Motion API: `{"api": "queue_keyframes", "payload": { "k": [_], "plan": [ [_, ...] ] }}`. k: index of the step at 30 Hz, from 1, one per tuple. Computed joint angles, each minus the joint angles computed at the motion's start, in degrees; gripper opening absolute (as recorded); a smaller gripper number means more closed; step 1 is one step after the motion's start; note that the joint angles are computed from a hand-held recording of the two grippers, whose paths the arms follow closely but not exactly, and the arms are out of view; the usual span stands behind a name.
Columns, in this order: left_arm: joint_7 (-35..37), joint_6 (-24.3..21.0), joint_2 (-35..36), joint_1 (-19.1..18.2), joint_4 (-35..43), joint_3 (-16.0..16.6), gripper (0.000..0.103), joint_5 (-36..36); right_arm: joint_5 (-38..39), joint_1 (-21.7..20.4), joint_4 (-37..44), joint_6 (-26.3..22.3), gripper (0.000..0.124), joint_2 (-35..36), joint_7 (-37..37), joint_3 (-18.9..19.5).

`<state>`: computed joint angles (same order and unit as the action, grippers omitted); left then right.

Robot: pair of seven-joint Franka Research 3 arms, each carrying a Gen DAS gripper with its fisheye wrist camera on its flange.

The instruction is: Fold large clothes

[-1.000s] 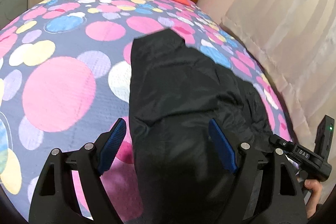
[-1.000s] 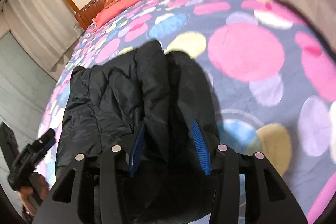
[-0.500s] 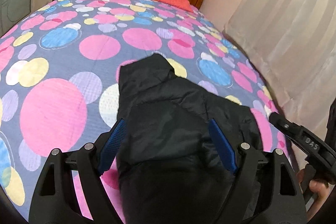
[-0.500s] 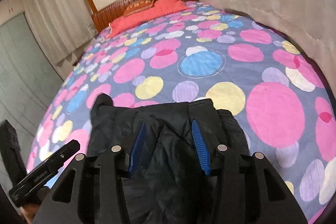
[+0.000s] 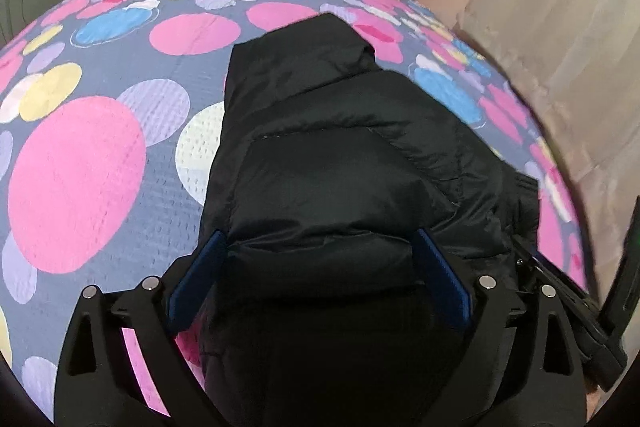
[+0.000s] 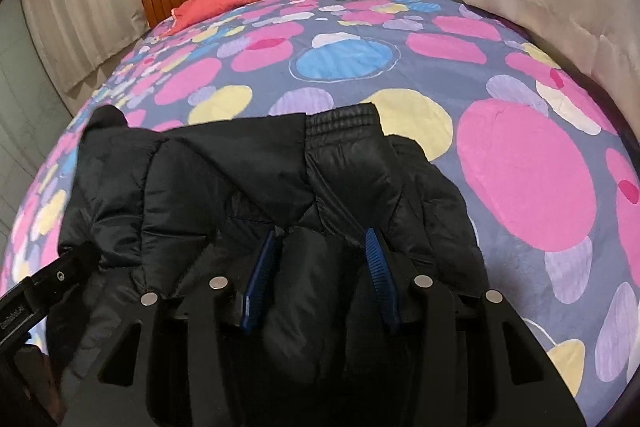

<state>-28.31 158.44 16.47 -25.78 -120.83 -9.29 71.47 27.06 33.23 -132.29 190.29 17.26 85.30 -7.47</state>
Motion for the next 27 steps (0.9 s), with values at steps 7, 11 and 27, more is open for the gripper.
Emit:
{"api": "queue_keyframes", "payload": {
  "k": [7, 11, 27],
  "plan": [
    [-0.62, -4.49, 2.41, -1.86, 1.95, 0.35, 0.097, 2.13, -4.86, -14.73, -0.79, 5.19, 0.046, 2.55, 3.19, 14.03],
    [-1.35, -4.66, 3.05, -1.90, 2.30, 0.41, 0.097, 3.24, -4.33, -12.79, -1.11, 7.11, 0.046, 3.27, 3.29, 12.63],
    [-3.12, -4.58, 3.53, -1.69, 2.55, 0.17, 0.097, 5.06, 3.09, -6.49, -0.58, 8.93, 0.046, 3.87, -2.13, 8.31]
  ]
}}
